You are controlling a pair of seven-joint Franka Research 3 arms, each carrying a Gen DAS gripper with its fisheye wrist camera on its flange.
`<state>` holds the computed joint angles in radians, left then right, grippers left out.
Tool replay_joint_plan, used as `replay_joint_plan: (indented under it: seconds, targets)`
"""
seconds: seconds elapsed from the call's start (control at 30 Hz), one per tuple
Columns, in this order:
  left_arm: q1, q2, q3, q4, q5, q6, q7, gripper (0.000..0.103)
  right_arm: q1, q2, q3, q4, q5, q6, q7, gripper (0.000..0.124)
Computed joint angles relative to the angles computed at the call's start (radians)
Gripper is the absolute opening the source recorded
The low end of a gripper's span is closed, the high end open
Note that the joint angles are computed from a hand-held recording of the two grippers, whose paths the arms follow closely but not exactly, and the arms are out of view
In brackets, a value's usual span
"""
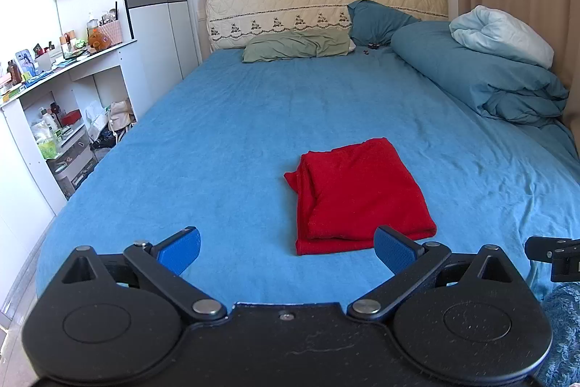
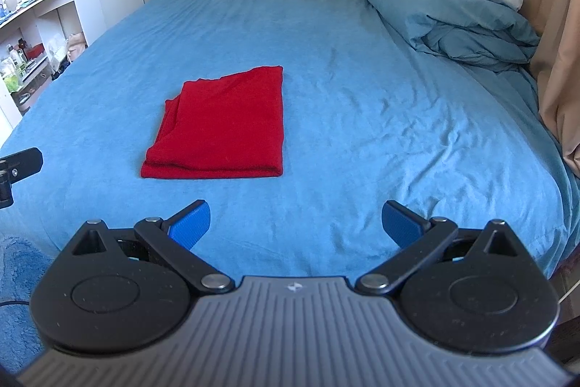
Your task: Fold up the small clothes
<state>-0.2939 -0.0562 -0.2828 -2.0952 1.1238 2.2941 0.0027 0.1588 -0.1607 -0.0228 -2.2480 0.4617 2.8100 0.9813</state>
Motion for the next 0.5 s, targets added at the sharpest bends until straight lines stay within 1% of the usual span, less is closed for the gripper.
replay_joint_plan:
  seconds: [0.5]
  targets:
    - [0.004,-0.001,0.002,-0.002,0.0,0.001,0.012,0.103,0.0,0.001,-0.001,0.002,-0.001,-0.007,0.007,0.103]
